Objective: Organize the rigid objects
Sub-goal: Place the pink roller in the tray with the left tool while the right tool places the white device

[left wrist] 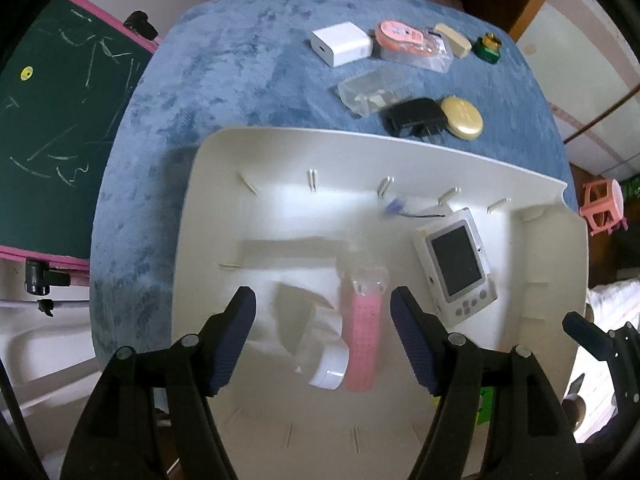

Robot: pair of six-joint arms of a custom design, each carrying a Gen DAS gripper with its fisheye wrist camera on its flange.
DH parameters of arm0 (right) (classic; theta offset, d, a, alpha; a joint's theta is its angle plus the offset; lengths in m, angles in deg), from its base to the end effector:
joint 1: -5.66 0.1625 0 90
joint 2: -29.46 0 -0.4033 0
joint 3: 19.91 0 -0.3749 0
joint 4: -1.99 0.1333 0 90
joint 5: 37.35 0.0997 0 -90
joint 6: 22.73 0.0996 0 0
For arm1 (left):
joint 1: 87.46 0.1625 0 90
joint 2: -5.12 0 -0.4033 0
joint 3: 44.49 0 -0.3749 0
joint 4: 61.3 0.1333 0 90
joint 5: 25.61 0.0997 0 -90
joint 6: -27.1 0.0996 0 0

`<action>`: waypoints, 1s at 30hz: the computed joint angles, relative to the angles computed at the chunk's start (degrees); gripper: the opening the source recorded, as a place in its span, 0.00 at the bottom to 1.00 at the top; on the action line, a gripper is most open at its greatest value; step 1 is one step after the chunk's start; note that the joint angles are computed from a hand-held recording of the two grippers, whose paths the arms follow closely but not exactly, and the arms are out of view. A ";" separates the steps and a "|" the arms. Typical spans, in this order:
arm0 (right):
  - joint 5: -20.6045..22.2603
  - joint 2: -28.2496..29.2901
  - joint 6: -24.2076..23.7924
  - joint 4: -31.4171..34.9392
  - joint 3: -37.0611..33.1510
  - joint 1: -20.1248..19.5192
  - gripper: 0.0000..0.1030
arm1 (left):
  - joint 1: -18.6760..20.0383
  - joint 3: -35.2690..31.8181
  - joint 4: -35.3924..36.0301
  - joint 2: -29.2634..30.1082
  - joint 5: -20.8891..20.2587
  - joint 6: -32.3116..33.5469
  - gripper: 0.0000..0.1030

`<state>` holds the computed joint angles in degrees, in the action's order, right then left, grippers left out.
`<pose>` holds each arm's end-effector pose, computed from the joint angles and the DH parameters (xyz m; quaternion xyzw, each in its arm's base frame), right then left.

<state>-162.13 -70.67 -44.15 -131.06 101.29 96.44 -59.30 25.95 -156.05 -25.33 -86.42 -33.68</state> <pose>0.0820 -0.4009 0.3862 0.1244 -0.9302 0.1264 0.3212 -0.5015 -0.4747 -0.0026 0.0848 0.9216 -0.0700 0.3723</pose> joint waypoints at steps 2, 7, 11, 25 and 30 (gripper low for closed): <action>0.07 0.16 0.32 -0.35 -0.46 0.39 0.72 | -0.11 0.95 -1.04 -0.95 0.59 -0.14 0.71; 0.74 0.45 2.10 -0.65 -2.18 0.96 0.72 | -0.63 2.59 -3.45 -2.93 2.53 -0.02 0.71; 1.03 0.95 3.37 -0.56 -3.96 1.32 0.72 | -0.87 2.92 -5.08 -3.90 4.02 0.46 0.71; -1.61 4.19 4.88 -0.25 -10.15 3.57 0.72 | -0.02 -0.96 -10.31 -3.97 6.90 3.95 0.71; -2.86 5.82 5.46 -0.58 -12.66 3.92 0.72 | 0.43 -4.32 -10.56 -2.67 8.76 6.18 0.71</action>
